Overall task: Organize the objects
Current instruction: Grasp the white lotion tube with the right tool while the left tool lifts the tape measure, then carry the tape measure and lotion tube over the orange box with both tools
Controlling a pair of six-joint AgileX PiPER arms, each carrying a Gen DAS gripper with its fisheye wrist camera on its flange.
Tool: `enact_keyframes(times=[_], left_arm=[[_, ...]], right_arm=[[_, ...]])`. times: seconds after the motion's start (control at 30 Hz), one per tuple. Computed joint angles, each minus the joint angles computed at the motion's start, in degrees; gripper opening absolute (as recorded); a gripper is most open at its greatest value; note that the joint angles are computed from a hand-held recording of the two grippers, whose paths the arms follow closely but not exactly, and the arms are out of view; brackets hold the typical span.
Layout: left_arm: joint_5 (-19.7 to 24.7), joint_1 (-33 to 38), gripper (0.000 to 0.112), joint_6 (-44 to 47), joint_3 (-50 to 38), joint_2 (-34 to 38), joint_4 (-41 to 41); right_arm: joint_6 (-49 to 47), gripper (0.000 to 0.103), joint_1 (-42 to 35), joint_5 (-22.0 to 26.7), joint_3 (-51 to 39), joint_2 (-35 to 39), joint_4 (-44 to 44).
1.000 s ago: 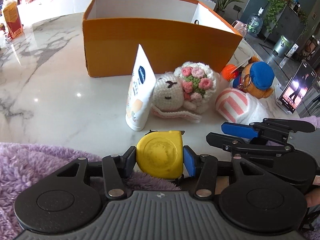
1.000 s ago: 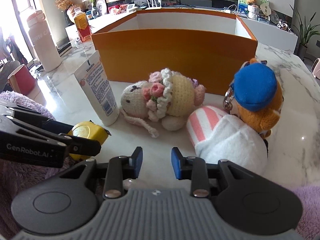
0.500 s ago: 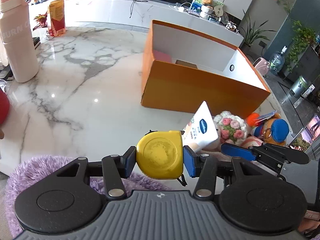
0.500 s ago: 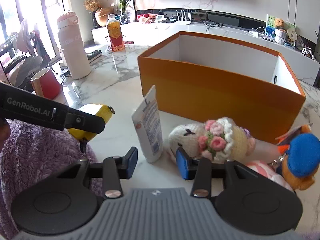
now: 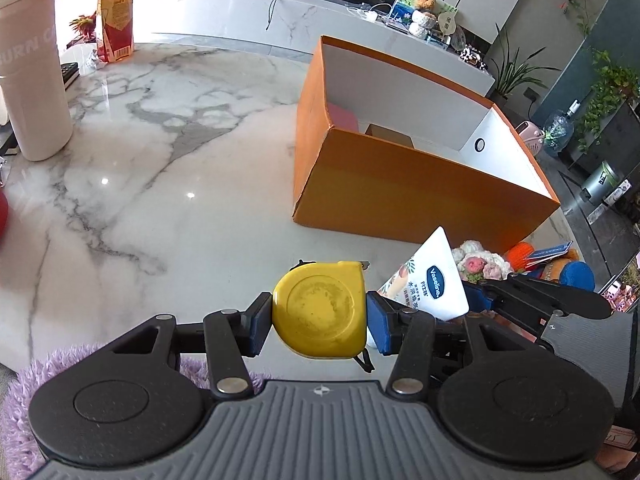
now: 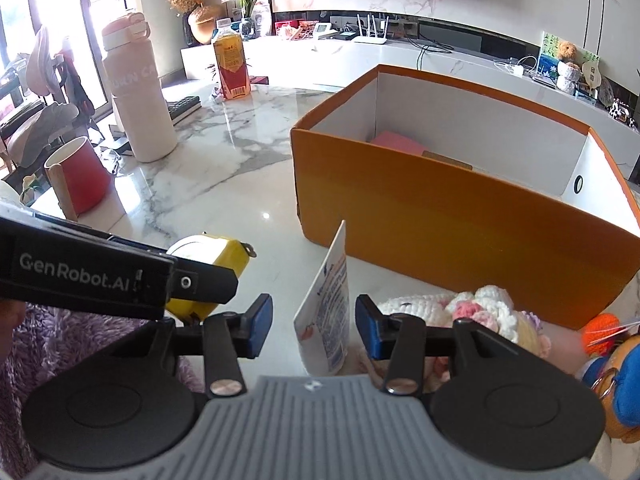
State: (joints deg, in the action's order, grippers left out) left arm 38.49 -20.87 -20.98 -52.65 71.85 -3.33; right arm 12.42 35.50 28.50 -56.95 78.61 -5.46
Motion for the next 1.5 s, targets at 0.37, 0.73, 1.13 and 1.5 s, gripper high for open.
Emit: enact_keyframes(times=[0.37, 0.73, 1.13, 1.5], left_arm=[[1.32, -0.32, 0.058, 1.23, -1.57, 0.25, -0.94], [7.1, 0.25, 0.058, 10.27, -13.53, 2.06, -8.16], [14.34, 2.42, 0.058, 17.62, -39.69, 20.25, -12.15], [26.38, 2.75, 0.058, 12.19, -78.55, 53.18, -12.03]], right_arm=[[-2.13, 0.019, -2.01, 2.49, -2.27, 1.26, 2.45], [-20.56, 0.019, -12.46, 11.98, -9.45, -3.55, 20.64], [-32.76, 0.019, -29.26, 22.82, -30.25, 5.74, 35.06], [-25.66, 0.019, -33.16, 24.53, -49.87, 25.67, 29.84]])
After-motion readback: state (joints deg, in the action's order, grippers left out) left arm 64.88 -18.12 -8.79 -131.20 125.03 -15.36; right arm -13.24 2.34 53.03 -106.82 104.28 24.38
